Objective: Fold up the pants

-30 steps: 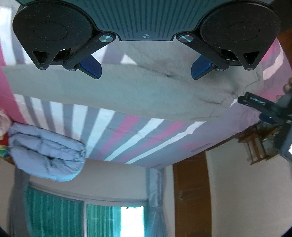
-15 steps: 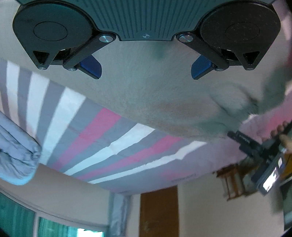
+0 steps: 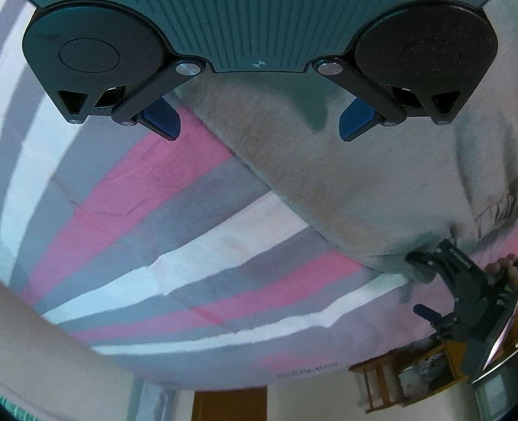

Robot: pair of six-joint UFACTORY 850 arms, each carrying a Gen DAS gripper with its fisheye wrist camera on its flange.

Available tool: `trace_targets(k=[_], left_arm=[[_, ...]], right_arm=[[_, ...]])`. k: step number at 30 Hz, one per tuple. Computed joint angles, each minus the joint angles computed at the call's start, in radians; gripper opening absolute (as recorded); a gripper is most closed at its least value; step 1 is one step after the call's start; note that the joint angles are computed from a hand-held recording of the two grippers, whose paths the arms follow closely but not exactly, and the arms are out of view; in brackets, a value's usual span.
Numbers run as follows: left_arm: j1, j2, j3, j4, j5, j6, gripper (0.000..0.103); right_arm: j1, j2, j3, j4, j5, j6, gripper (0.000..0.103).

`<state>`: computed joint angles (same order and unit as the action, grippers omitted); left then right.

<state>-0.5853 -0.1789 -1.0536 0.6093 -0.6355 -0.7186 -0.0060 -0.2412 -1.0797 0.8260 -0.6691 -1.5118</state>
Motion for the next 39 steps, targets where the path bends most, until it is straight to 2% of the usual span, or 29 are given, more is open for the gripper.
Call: trace_targets(k=[1,3,7,8,9,10,11,16,20,22,27,30,32,34,36,38,39], left_arm=[[0.015,0.007,0.003,-0.077,0.030,0.056,0.055],[0.025,0.021,0.013,-0.178,0.072,0.119,0.033],[-0.036,0.029,0.015,-0.064,0.020,0.002,0.015],[-0.051,0.033,0.018,-0.034,0.008,-0.029,0.013],[-0.066,0.039,0.020,-0.007,-0.004,-0.054,0.010],[-0.083,0.048,0.025,0.017,-0.018,-0.078,0.009],[-0.097,0.059,0.031,0.042,-0.035,-0.098,0.009],[-0.149,0.140,0.051,0.118,-0.111,-0.167,0.009],[-0.238,0.220,0.063,0.215,-0.189,-0.252,0.009],[-0.301,0.276,0.081,0.247,-0.242,-0.277,0.009],[-0.521,0.403,0.166,0.248,-0.412,-0.370,0.008],[-0.650,0.446,0.235,0.166,-0.492,-0.442,0.008],[-0.696,0.450,0.274,0.097,-0.499,-0.495,0.008],[-0.721,0.446,0.303,0.029,-0.488,-0.569,0.011],[-0.726,0.453,0.313,-0.018,-0.472,-0.650,0.010],[-0.712,0.488,0.317,-0.072,-0.448,-0.710,0.016],[-0.711,0.518,0.322,-0.095,-0.434,-0.753,0.020]], right_arm=[[0.004,-0.020,-0.019,-0.024,-0.006,0.028,0.103],[0.006,-0.052,-0.043,-0.049,-0.002,0.057,0.103],[0.007,-0.074,-0.053,-0.070,0.001,0.091,0.100],[0.011,-0.066,-0.047,-0.082,0.003,0.087,0.079],[0.012,-0.052,-0.040,-0.090,-0.006,0.085,0.065],[0.014,-0.041,-0.038,-0.094,-0.016,0.099,0.025],[0.014,-0.025,-0.030,-0.113,-0.028,0.120,0.007],[0.030,0.145,0.126,-0.116,0.093,0.024,0.005],[-0.004,0.321,0.252,0.007,0.095,-0.066,0.005],[-0.039,0.420,0.309,0.041,0.055,-0.083,0.005],[-0.158,0.713,0.478,0.038,-0.108,-0.055,0.005],[-0.224,0.901,0.598,0.004,-0.210,-0.023,0.005],[-0.264,1.001,0.672,-0.034,-0.276,0.003,0.005],[-0.249,1.072,0.727,-0.089,-0.314,0.102,0.005],[-0.173,1.150,0.798,-0.172,-0.262,0.206,0.005],[-0.096,1.171,0.834,-0.241,-0.191,0.306,0.008],[-0.092,1.186,0.841,-0.245,-0.184,0.329,0.010]])
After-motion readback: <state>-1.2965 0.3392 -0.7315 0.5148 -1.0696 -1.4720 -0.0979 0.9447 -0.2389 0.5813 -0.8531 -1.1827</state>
